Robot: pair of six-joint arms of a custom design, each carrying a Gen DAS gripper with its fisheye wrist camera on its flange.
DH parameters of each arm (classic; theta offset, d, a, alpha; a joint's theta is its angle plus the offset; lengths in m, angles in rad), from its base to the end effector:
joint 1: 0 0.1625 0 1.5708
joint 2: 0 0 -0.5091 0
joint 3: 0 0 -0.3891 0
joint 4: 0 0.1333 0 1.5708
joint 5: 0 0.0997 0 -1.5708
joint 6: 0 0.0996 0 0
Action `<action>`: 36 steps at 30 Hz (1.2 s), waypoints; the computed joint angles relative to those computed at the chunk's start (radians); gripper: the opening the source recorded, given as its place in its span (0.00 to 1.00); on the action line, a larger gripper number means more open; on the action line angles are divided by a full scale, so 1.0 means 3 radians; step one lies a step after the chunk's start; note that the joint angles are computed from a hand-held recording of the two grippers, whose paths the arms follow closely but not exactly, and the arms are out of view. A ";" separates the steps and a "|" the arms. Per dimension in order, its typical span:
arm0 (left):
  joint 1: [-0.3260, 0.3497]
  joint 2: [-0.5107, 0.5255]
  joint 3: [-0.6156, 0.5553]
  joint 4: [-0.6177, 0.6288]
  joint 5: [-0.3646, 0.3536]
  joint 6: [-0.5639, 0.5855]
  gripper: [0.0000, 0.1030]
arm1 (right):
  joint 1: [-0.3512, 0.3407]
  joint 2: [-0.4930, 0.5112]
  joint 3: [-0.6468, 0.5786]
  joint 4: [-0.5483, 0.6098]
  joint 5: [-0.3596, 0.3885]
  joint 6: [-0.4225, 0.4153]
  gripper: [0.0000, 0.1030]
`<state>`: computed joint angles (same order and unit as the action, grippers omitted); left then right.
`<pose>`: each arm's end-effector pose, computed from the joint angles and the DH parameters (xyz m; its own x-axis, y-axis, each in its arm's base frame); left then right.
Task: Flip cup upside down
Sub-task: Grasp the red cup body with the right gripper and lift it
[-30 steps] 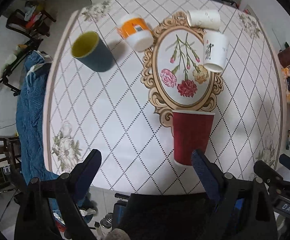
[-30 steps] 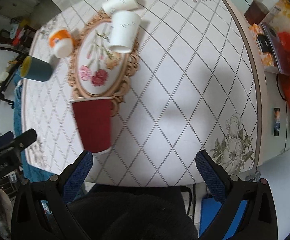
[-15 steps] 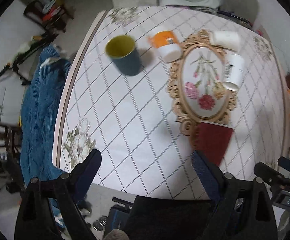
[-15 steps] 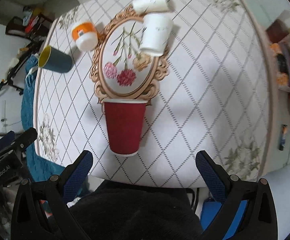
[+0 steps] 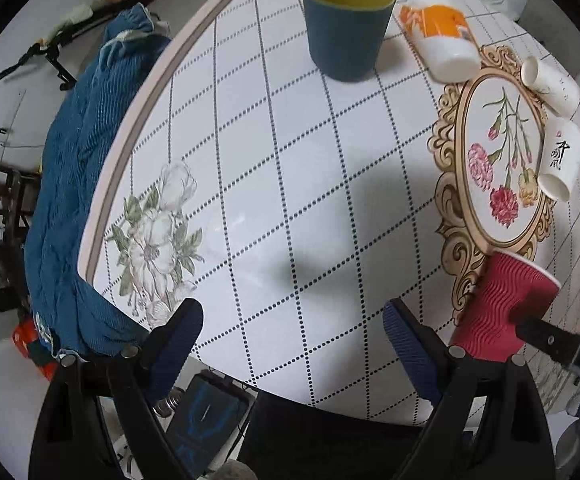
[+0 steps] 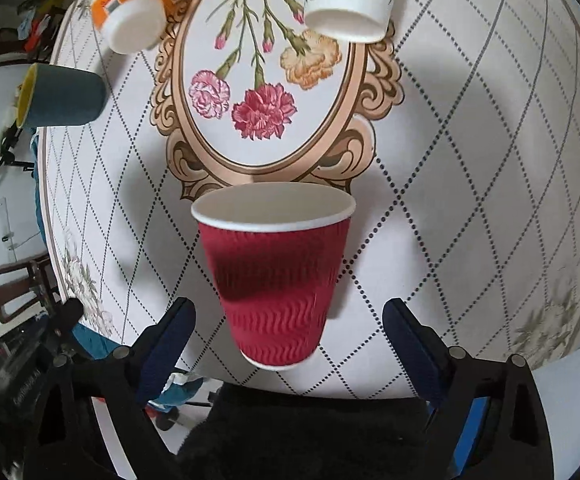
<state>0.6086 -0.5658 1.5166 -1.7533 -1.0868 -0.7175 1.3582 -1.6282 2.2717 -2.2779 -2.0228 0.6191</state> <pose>-0.4439 -0.5283 -0.0139 -0.5693 0.4161 -0.7090 0.2862 0.9088 0.3036 0.0061 -0.3975 0.3542 -0.5891 0.7428 0.3181 0.6784 0.6686 -0.3047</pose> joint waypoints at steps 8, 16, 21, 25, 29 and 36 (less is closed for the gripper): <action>0.0040 0.0019 0.0037 0.0022 -0.0029 0.0011 0.89 | -0.0054 0.0043 0.0067 -0.0115 0.0054 -0.0013 0.78; 0.0056 0.0033 0.0031 0.0039 -0.0044 0.0062 0.89 | -0.0085 0.0030 0.0148 -0.0285 0.0125 -0.0029 0.69; 0.0060 0.0039 0.0030 0.0015 -0.0054 0.0114 0.89 | -0.0082 0.0041 0.0162 -0.0321 0.0124 -0.0009 0.68; 0.0069 0.0035 0.0034 -0.0008 -0.0059 0.0136 0.89 | -0.0086 0.0035 0.0152 -0.0270 0.0159 0.0018 0.69; 0.0082 0.0027 0.0037 -0.0074 -0.0057 0.0176 0.89 | 0.0076 0.0038 0.0080 -0.0132 0.0014 0.0006 0.69; 0.0097 0.0044 0.0059 -0.0285 -0.0030 0.0311 0.89 | 0.0952 0.0398 -0.0398 0.0708 -0.1104 -0.1055 0.83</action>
